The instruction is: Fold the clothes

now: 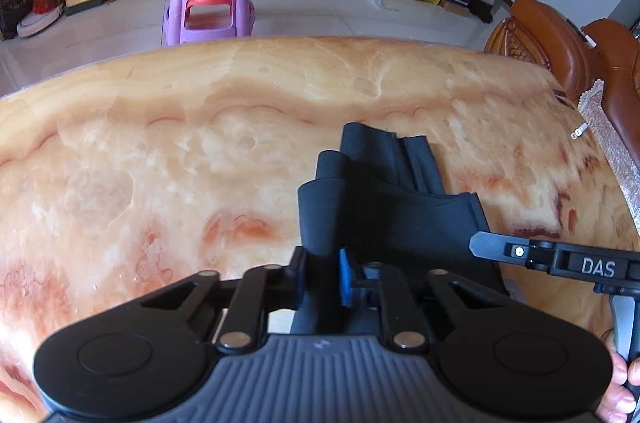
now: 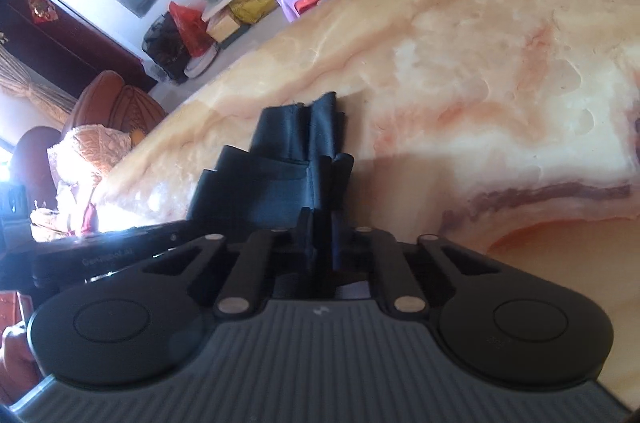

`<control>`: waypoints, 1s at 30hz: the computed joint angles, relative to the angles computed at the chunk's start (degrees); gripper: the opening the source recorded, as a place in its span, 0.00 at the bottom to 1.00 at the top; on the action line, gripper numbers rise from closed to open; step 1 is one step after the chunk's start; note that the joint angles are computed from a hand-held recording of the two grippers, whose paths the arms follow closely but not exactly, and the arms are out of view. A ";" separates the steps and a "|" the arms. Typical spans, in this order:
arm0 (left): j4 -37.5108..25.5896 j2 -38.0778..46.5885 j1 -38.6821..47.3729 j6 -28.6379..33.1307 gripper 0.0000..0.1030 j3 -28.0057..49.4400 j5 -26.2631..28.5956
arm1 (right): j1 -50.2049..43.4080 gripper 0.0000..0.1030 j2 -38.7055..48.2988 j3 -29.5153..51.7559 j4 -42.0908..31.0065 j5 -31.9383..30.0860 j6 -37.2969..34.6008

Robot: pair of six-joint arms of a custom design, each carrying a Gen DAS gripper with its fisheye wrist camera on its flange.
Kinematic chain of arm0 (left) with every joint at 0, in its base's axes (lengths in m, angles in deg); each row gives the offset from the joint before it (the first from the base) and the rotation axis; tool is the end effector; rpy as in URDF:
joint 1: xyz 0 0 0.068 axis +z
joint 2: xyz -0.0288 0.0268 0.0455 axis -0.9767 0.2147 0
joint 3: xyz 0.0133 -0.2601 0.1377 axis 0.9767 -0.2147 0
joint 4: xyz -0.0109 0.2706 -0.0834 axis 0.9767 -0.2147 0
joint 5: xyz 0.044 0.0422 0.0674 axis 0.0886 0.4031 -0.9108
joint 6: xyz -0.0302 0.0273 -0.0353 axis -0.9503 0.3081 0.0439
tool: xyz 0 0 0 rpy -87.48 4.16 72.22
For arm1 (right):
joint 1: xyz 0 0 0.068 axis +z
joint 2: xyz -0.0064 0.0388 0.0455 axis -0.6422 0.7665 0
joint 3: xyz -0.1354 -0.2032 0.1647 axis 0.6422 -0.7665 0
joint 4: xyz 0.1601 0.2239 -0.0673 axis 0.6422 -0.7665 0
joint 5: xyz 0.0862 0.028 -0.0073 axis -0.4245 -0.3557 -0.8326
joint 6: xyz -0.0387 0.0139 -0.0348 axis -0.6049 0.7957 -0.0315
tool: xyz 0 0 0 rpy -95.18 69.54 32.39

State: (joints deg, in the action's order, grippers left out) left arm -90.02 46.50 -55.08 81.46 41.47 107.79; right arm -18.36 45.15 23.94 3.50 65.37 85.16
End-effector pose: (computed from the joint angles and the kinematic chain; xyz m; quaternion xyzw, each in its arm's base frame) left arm 0.2234 0.0769 0.1840 0.0125 0.9650 -0.1309 0.2269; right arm 0.2394 0.1087 0.1529 0.0163 0.9291 0.3013 0.2136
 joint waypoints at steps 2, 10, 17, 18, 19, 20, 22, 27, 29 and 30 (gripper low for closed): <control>-0.50 -2.31 0.23 0.65 0.13 -0.75 0.41 | -0.04 0.09 -1.72 -0.11 0.18 -0.98 0.25; -0.69 -1.69 0.39 -1.16 0.14 3.94 1.64 | -1.50 0.09 -3.52 3.28 -0.90 -1.85 -0.40; 2.49 3.76 -7.15 -4.20 0.29 4.59 -8.24 | -1.04 0.19 7.97 8.75 -4.77 3.13 -1.53; 1.88 2.86 -6.52 -3.71 0.31 3.92 -7.94 | -1.47 0.24 7.84 8.23 -4.53 2.81 -1.37; 1.13 1.75 -5.71 -3.07 0.33 3.17 -7.59 | -2.14 0.25 6.86 7.00 -3.69 2.14 -1.03; 0.08 0.38 -4.63 -1.77 0.33 2.45 -7.21 | -2.92 0.27 5.45 5.49 -2.80 1.48 -0.77; -3.55 -3.43 -1.03 2.06 0.34 1.04 -5.72 | -4.61 0.28 2.07 2.82 -3.00 0.03 -1.14; -22.49 -14.42 14.76 19.47 0.37 -0.41 1.13 | -6.99 0.28 -16.85 -7.24 -11.09 -7.77 -4.52; -31.13 -19.24 22.39 29.04 0.38 -1.22 1.14 | -3.14 0.28 -27.72 -9.60 -20.60 -5.99 -6.23; -35.02 -21.74 26.66 34.13 0.38 -1.76 0.70 | 0.01 0.28 -33.55 -10.42 -25.71 -4.51 -6.16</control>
